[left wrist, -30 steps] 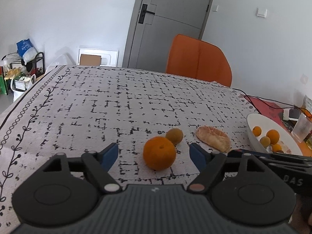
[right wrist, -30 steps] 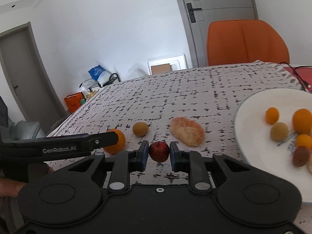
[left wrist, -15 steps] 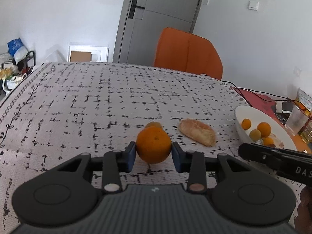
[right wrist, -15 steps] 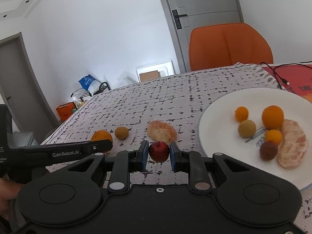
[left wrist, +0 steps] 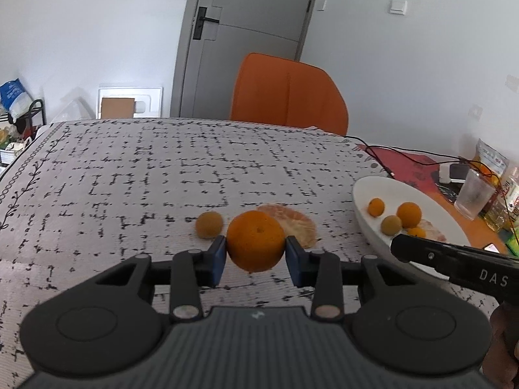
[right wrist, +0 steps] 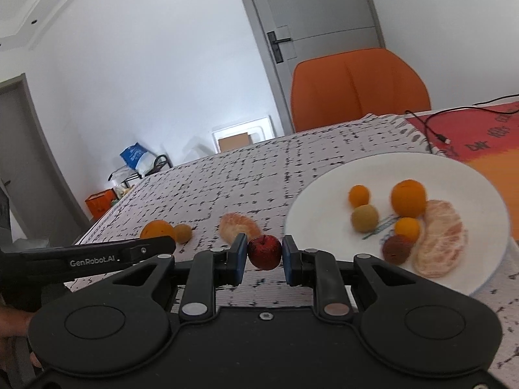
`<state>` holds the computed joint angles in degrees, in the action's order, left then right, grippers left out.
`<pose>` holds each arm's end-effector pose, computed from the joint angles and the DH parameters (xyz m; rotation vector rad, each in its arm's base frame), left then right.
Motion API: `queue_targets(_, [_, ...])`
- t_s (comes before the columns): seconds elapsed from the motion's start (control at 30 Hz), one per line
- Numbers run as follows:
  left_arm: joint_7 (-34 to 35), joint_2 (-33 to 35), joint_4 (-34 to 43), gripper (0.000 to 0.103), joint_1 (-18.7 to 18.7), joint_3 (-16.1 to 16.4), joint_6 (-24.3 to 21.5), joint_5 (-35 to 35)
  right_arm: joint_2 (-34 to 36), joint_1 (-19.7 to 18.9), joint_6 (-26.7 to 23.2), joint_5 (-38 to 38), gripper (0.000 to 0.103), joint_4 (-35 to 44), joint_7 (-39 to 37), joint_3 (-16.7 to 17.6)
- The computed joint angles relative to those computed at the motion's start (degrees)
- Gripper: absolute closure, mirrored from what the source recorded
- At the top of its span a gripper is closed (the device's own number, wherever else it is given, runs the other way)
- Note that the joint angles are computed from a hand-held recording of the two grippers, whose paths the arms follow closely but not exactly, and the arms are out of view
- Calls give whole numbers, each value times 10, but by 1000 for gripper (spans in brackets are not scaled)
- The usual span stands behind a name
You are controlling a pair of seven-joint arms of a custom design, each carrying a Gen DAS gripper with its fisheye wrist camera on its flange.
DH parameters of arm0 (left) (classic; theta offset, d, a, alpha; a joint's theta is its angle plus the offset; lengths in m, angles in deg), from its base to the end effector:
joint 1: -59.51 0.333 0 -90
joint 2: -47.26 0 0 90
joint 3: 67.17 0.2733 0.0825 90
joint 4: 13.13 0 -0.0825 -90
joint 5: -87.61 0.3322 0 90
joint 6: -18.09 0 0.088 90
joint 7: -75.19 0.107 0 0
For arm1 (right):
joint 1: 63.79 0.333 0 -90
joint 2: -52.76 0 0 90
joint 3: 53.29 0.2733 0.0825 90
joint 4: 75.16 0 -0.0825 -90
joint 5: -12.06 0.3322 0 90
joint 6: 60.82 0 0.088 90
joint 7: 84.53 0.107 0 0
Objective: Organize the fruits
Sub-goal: 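Carry the red apple and large orange over the white plate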
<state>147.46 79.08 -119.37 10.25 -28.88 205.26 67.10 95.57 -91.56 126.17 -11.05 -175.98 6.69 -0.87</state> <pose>0.6108 -0.1518 0.3950 -1.8325 1.4305 -1.0042 0.6199 0.1803 0.3999 -1.6924 1.1590 -0.3822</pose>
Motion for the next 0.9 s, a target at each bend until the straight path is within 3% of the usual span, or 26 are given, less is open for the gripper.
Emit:
queue_targets(0.43, [-15, 18, 38, 65, -8, -4, -12, 28, -11, -38, 26, -33, 81, -28, 52, -7])
queue_targets(0.57, [-22, 22, 53, 65, 2, -15, -17, 42, -14, -42, 29, -46, 81, -30, 73, -14])
queue_targets(0.63, [-25, 23, 58, 65, 9, -24, -17, 50, -18, -43, 33, -52, 74, -34, 82, -18])
queue_targets(0.9, [-37, 36, 94, 65, 36, -57, -25, 79, -27, -51, 44, -82, 74, -43, 122, -30])
